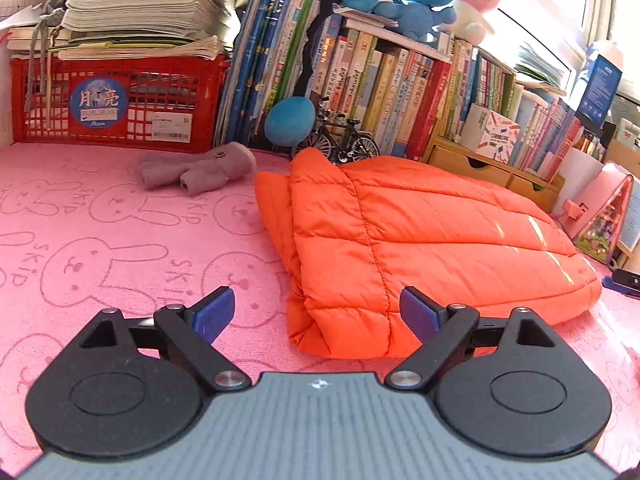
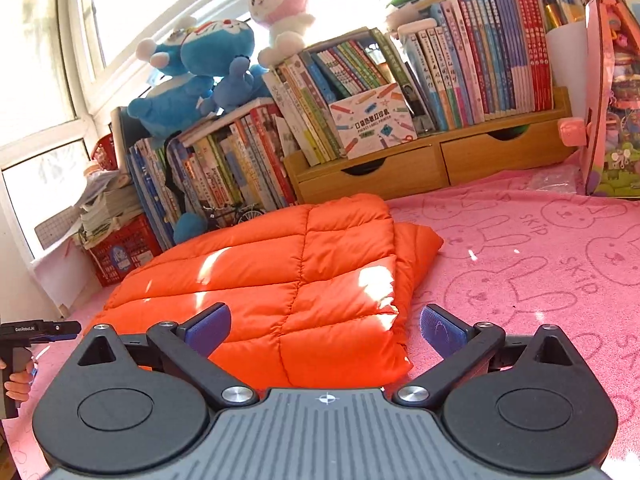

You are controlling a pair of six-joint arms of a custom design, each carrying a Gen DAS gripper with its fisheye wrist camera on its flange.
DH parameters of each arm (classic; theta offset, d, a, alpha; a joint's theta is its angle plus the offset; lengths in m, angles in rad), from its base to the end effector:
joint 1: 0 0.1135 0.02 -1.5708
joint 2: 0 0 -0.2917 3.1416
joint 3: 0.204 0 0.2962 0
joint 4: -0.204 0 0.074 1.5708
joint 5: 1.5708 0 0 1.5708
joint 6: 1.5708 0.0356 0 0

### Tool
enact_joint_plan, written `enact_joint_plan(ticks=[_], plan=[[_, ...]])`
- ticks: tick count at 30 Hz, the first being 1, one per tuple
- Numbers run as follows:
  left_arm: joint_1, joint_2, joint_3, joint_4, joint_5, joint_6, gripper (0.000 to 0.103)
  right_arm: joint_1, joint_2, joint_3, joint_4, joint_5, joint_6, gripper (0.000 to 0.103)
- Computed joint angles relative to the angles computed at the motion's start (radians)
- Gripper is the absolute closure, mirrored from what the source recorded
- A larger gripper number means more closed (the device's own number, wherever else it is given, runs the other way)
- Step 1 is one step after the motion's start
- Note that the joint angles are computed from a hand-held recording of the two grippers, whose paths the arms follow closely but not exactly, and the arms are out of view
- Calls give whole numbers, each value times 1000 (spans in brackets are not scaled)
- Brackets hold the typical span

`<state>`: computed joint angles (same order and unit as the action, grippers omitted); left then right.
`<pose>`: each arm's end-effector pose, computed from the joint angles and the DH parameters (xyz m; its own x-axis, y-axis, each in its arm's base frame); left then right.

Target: Fold clothes

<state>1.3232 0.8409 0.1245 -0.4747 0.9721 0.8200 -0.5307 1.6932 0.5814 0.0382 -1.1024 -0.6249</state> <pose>0.0576 0.1077 0.0983 -0.4999 -0.2963 -0.8138 -0.1551 0.9551 -0.2524 0.2583 -0.1148 0.0904 -0.5337 0.0070 -0.8456 -0.5558 0.7507 0.3570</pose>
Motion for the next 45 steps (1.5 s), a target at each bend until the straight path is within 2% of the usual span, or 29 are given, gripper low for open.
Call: enact_joint_plan(ticks=[3,5,7,9,12,15,18,20,22,26,28,30,32,33,34,35,36,37,39,41,43,44,45], plan=[[-79,119,18,40,1,41,12,44,49,75,-82,35,-80,1],[-113,212,39,38,11,110,12,70,80,128,-194,63,-178,4],[-127,299,69,9,21,211,12,87,101,170,-312,87,-290,19],[-120,369,96,-30,29,327,12,81,100,196,-453,76,-439,22],[-115,492,147,-49,39,413,12,55,88,219,-636,60,-685,22],[-117,599,197,-72,47,485,12,74,97,245,-648,90,-702,22],[-161,644,208,-22,52,452,0,115,143,292,-655,123,-680,22],[-180,607,187,5,36,432,0,144,185,329,-680,136,-699,14],[-194,563,160,39,17,410,0,158,215,340,-689,126,-749,0],[-218,481,109,109,-11,353,0,179,197,308,-617,160,-738,0],[-258,401,60,189,-39,272,0,179,197,309,-617,164,-737,0],[-305,313,8,270,-75,178,0,196,178,285,-559,187,-708,0],[-335,252,-26,328,-98,98,5,217,142,231,-460,211,-654,0],[-341,230,-39,348,-103,67,15,226,131,215,-428,213,-609,0],[-316,238,-36,350,-79,64,27,233,124,205,-405,212,-561,4],[-289,247,-33,350,-54,62,34,221,132,224,-436,190,-540,10],[-259,268,-25,344,-25,67,48,205,145,253,-482,164,-526,32],[-219,329,4,312,16,99,55,189,158,281,-528,138,-512,50],[-192,455,66,252,48,154,55,160,192,343,-638,94,-523,57],[-217,533,108,250,42,120,49,143,213,382,-721,80,-576,57],[-246,543,100,314,57,40,32,154,203,361,-682,78,-551,57],[-274,510,72,382,48,-32,31,160,196,349,-659,77,-535,57],[-301,475,45,440,32,-94,42,166,190,337,-635,77,-519,58]])
